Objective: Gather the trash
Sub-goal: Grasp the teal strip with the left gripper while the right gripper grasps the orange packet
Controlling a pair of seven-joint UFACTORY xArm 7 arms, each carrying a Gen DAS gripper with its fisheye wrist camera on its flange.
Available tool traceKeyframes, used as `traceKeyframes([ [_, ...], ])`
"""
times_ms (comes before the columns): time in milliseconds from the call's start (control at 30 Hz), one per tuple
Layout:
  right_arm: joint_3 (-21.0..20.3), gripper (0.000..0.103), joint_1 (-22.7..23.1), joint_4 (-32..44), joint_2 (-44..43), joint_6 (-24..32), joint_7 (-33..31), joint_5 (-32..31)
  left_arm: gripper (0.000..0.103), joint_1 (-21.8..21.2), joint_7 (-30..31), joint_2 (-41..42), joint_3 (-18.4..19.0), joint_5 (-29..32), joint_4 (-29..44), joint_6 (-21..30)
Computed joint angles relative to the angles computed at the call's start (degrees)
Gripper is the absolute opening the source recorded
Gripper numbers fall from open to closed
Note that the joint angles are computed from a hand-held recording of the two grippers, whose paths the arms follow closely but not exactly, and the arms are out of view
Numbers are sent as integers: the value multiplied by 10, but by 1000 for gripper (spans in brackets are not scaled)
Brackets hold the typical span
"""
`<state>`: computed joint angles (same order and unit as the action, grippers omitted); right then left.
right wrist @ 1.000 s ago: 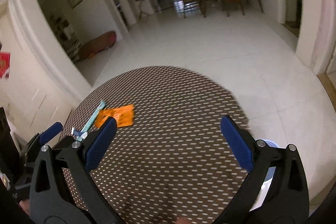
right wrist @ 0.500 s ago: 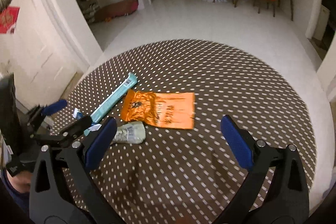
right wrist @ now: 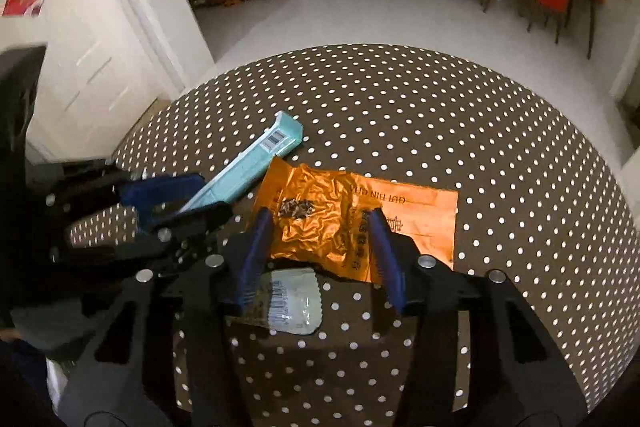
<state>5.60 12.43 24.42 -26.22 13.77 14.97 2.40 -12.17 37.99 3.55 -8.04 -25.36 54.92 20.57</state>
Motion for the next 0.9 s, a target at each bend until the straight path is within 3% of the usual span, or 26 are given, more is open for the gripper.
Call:
traceKeyframes([
  [100,16,34,-16,-8,-18,10,16,-14,26,4,4,-6,-1,-38,0,13],
  [233,-23,25,-1,-35,-63,22,-3,9,26,-1,12,-11,-2,-71,-2,21],
  [333,-29,26,-9,-43,-91,47,-11,11,27,-17,-40,-19,-5,-19,-20,-8],
  [367,-28,28,-13,-46,-101,55,-10,11,28,-22,-65,-20,-5,3,-24,-16],
  [433,-47,54,-2,-59,-128,66,-30,22,37,-28,-93,-20,-5,35,-27,-24],
  [467,-48,55,1,-69,-146,67,-36,25,49,-30,-109,-20,-4,54,-30,-30],
  [500,-45,56,3,-72,-149,62,-39,27,50,-32,-128,-19,-4,76,-32,-37],
  [567,-27,55,1,-73,-145,61,-29,27,45,-48,-148,-19,6,106,-40,-56],
  [600,-11,55,-11,-68,-139,64,-17,20,27,-37,-136,-20,-8,91,-39,-54],
  [667,23,56,-41,-56,-110,74,4,-12,25,-36,-133,-17,-8,79,-30,-44],
  [733,56,46,-73,-59,-98,47,23,-55,13,-24,-105,-15,-22,46,-21,-36],
  [800,36,39,-59,-67,-108,43,25,-57,10,-37,-116,-14,-11,50,-9,-27],
  [900,3,39,-46,-81,-139,48,18,-41,10,-36,-116,-11,-11,28,2,-17],
])
